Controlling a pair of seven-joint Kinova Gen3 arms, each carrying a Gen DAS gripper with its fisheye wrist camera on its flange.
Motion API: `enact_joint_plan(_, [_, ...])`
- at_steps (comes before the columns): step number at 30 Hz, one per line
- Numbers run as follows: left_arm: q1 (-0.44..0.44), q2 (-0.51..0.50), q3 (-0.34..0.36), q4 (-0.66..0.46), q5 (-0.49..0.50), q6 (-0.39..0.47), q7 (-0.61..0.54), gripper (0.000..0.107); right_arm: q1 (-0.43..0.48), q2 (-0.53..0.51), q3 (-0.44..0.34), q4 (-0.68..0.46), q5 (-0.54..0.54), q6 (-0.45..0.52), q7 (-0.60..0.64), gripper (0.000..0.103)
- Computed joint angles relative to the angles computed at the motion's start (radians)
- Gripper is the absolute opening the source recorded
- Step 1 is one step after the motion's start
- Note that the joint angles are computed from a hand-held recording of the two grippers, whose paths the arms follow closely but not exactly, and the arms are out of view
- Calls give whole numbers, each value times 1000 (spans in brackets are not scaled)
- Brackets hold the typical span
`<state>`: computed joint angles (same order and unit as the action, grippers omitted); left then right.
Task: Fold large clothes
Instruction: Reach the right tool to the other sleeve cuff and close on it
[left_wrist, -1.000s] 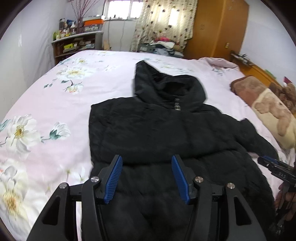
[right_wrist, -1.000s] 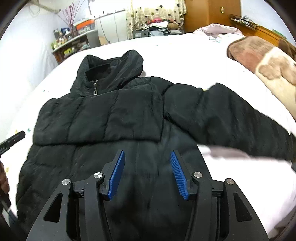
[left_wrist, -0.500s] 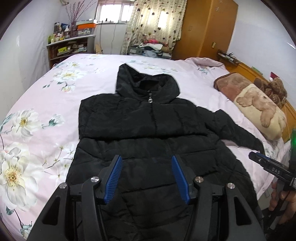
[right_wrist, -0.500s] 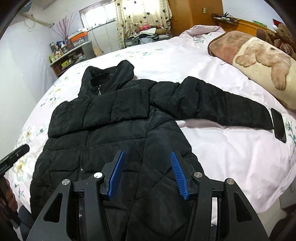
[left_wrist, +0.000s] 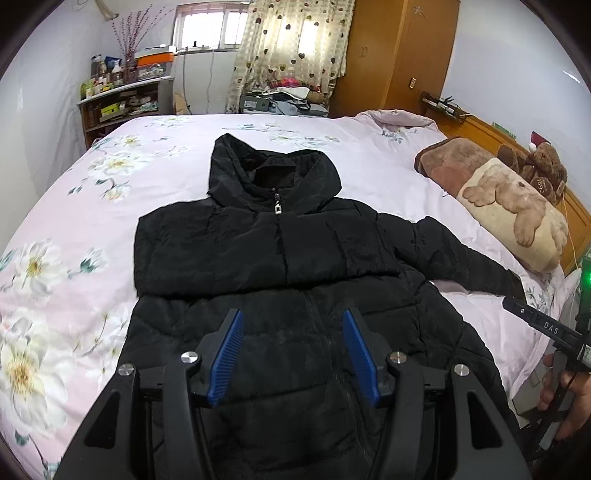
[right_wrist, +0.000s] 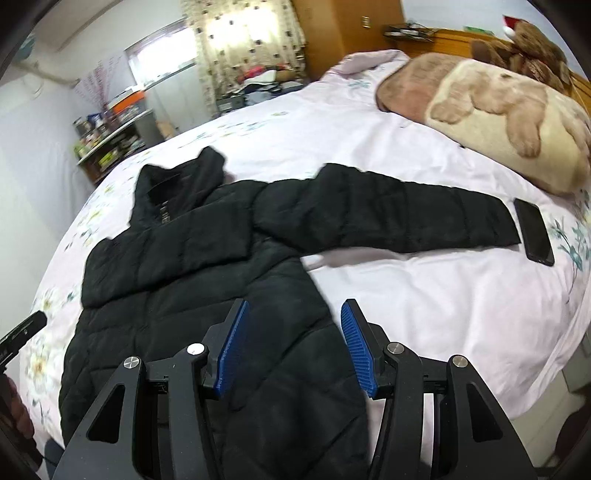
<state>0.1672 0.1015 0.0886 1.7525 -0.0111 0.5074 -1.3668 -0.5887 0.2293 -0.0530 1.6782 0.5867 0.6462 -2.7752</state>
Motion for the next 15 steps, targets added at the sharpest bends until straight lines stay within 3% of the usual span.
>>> enact_joint_plan(15, [57, 271, -25, -250, -34, -11, -24, 58, 219, 138, 116, -1, -193, -124, 63, 59])
